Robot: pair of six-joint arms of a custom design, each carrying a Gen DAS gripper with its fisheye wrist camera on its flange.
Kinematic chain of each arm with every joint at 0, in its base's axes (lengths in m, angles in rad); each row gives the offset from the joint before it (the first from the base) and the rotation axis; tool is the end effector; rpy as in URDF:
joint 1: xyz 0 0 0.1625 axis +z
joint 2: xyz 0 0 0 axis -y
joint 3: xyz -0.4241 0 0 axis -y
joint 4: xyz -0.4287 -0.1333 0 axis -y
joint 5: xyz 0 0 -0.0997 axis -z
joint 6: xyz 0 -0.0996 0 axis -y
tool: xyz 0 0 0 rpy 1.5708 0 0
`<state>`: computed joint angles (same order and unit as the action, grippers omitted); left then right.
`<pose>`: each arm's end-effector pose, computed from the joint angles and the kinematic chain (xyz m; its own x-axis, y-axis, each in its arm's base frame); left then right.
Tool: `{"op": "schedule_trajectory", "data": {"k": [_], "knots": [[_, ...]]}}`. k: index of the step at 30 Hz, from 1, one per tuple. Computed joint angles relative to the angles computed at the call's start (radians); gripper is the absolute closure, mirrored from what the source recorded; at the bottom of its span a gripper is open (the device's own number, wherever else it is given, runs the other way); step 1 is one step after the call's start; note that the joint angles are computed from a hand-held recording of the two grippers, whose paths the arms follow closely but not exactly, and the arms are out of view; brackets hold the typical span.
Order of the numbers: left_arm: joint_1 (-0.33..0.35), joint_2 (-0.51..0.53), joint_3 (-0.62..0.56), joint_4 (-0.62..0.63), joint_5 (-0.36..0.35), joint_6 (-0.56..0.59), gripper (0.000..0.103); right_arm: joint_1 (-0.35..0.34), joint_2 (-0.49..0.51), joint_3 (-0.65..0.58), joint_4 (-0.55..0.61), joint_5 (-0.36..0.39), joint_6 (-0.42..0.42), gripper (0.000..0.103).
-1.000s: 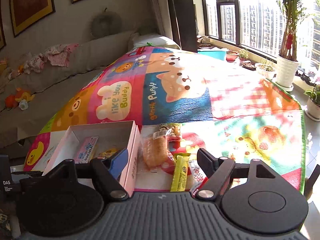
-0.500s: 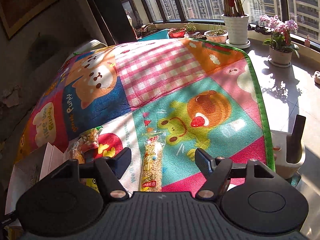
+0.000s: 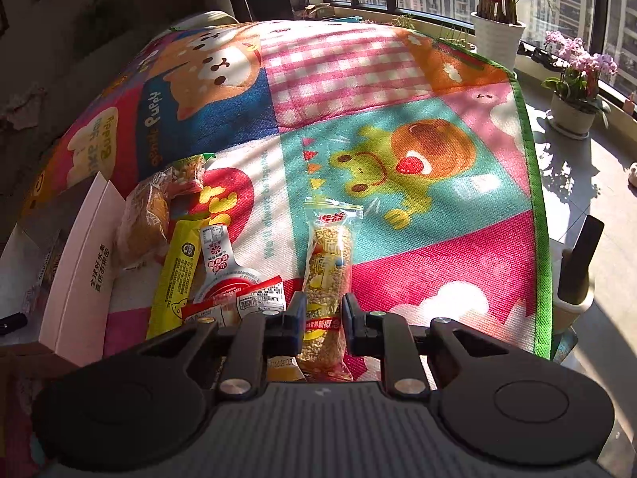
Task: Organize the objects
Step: 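Grasp the white wrapped snack packets with the right tool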
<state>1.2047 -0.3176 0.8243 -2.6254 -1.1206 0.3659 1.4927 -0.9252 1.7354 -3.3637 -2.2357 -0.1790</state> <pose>-0.1607 -0.9125 0.0623 -0.7515 0.3885 -0.5332 0.6152 0.7047 -0.3535 0.0193 -0.6748 0.2302 -0.7403 0.4655 0.4850 -0.0900 0.6463 -0.7578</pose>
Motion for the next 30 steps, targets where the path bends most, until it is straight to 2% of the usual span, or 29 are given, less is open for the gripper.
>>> {"op": "schedule_trajectory", "data": {"k": [2,5,8,9,11,12,13,18,20,21,22,25,27,28,30], "knots": [[0.000,0.000,0.000,0.000,0.000,0.001,0.085,0.016,-0.030,0.068,0.007,0.024,0.002,0.084],[0.000,0.000,0.000,0.000,0.001,0.001,0.085,0.045,-0.057,0.145,0.021,0.050,-0.038,0.084],[0.000,0.000,0.000,0.000,0.001,0.001,0.085,0.081,-0.026,0.171,-0.073,0.010,-0.138,0.082],[0.000,0.000,0.000,0.001,0.001,0.001,0.085,0.090,-0.011,0.168,-0.111,-0.002,-0.166,0.076],[0.001,-0.002,0.002,0.002,0.001,0.001,0.086,0.099,0.018,0.151,-0.184,0.000,-0.202,0.055],[0.000,-0.003,0.002,0.003,0.002,0.001,0.086,0.098,0.028,0.139,-0.203,0.012,-0.203,0.038],[0.000,-0.002,0.001,0.005,0.003,0.000,0.086,0.097,0.037,0.126,-0.215,0.018,-0.198,0.031],[0.000,0.001,-0.011,0.026,0.006,-0.009,0.086,0.060,0.099,0.004,-0.216,0.063,-0.082,0.032],[0.000,0.001,-0.012,0.030,0.004,-0.010,0.085,0.046,0.126,-0.047,-0.199,0.050,-0.071,0.043],[0.000,0.000,-0.012,0.030,0.004,-0.009,0.085,0.041,0.134,-0.064,-0.177,0.040,-0.073,0.056],[0.000,-0.001,-0.010,0.029,0.004,-0.009,0.085,0.039,0.138,-0.070,-0.157,0.034,-0.071,0.060],[-0.001,-0.001,-0.009,0.026,0.007,-0.008,0.086,0.046,0.109,-0.011,-0.139,0.095,-0.125,0.062],[-0.002,0.001,-0.010,0.025,0.010,-0.009,0.086,0.057,0.072,0.049,-0.072,0.151,-0.166,0.065],[-0.002,0.001,-0.011,0.025,0.010,-0.009,0.086,0.069,0.066,0.073,-0.058,0.154,-0.206,0.065],[-0.002,0.002,-0.012,0.026,0.010,-0.010,0.086,0.100,0.073,0.106,-0.069,0.115,-0.310,0.065]]}}
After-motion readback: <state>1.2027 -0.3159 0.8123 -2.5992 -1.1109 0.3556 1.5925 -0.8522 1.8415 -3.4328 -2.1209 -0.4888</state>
